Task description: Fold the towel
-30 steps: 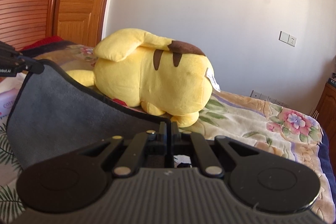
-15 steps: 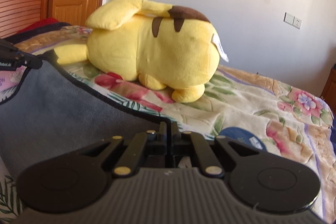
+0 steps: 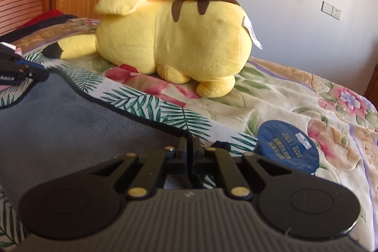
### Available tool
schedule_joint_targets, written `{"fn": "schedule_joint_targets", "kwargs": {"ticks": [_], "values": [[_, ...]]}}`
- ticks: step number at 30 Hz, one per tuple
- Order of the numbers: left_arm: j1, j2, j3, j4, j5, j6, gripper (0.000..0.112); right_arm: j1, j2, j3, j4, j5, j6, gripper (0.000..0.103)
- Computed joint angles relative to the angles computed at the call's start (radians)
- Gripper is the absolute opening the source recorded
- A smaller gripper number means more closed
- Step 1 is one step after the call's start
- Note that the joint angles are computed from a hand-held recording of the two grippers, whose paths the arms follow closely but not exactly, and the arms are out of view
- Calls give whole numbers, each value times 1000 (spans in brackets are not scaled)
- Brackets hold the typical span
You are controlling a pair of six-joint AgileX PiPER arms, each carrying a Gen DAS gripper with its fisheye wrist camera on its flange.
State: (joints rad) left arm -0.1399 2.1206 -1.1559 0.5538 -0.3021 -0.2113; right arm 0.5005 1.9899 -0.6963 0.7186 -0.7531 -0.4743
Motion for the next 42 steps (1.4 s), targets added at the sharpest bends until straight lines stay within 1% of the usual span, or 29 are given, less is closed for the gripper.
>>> {"fn": "schedule_joint_targets", "kwargs": {"ticks": [1, 2, 3, 4, 6, 11, 13, 16, 18, 20, 21, 22, 23, 24, 26, 27, 28, 29, 31, 32, 34, 36, 38, 39, 40, 42], "values": [[0, -6, 6, 6, -1, -5, 13, 6, -10, 4, 12, 1, -10, 27], [-1, -17, 16, 5, 0, -4, 15, 10, -20, 9, 20, 1, -16, 32], [-2, -29, 26, 1, 2, -3, 20, 13, -35, 16, 23, 3, -18, 38], [-2, -41, 36, 14, 2, -19, 25, 18, -50, 24, 27, 6, -18, 39], [0, -66, 51, 65, 6, -77, 29, 26, -81, 36, 37, 19, -21, 39], [-3, -123, 91, 127, 15, -149, 35, 57, -148, 66, 95, 39, -52, 39], [-2, -148, 111, 146, 15, -170, 40, 67, -172, 77, 118, 49, -56, 39], [4, -189, 148, 173, 11, -195, 42, 91, -205, 93, 168, 61, -76, 39], [13, -219, 170, 225, 14, -250, 43, 113, -233, 105, 208, 66, -97, 39], [23, -253, 192, 268, 16, -297, 47, 140, -269, 119, 259, 72, -122, 39], [28, -275, 210, 268, 14, -302, 50, 154, -288, 123, 293, 76, -144, 39], [33, -297, 228, 256, 10, -293, 55, 172, -310, 124, 341, 82, -184, 39], [38, -319, 244, 251, 6, -290, 57, 190, -332, 124, 394, 83, -232, 40], [44, -342, 259, 268, 3, -307, 61, 208, -355, 125, 439, 78, -273, 41], [56, -385, 280, 327, 2, -370, 64, 240, -405, 132, 509, 71, -329, 45], [63, -409, 289, 362, 5, -407, 67, 255, -428, 132, 551, 69, -361, 50], [69, -431, 298, 395, 8, -439, 70, 272, -447, 130, 593, 61, -392, 58], [72, -450, 305, 422, 12, -465, 72, 294, -466, 129, 635, 43, -424, 61], [81, -501, 322, 514, 20, -550, 75, 346, -497, 123, 717, -11, -482, 74], [88, -524, 328, 566, 20, -599, 76, 376, -512, 120, 756, -48, -504, 77], [102, -577, 351, 653, 20, -684, 79, 418, -546, 118, 805, -83, -536, 86], [128, -634, 380, 775, -3, -806, 82, 451, -576, 108, 860, -108, -591, 89], [149, -676, 396, 893, -21, -918, 82, 487, -601, 95, 911, -141, -649, 93], [161, -702, 404, 965, -31, -988, 82, 511, -614, 91, 933, -164, -671, 98], [173, -721, 408, 1016, -43, -1038, 83, 533, -626, 89, 948, -186, -683, 101], [196, -757, 417, 1092, -66, -1111, 84, 576, -649, 83, 982, -223, -705, 103]]}}
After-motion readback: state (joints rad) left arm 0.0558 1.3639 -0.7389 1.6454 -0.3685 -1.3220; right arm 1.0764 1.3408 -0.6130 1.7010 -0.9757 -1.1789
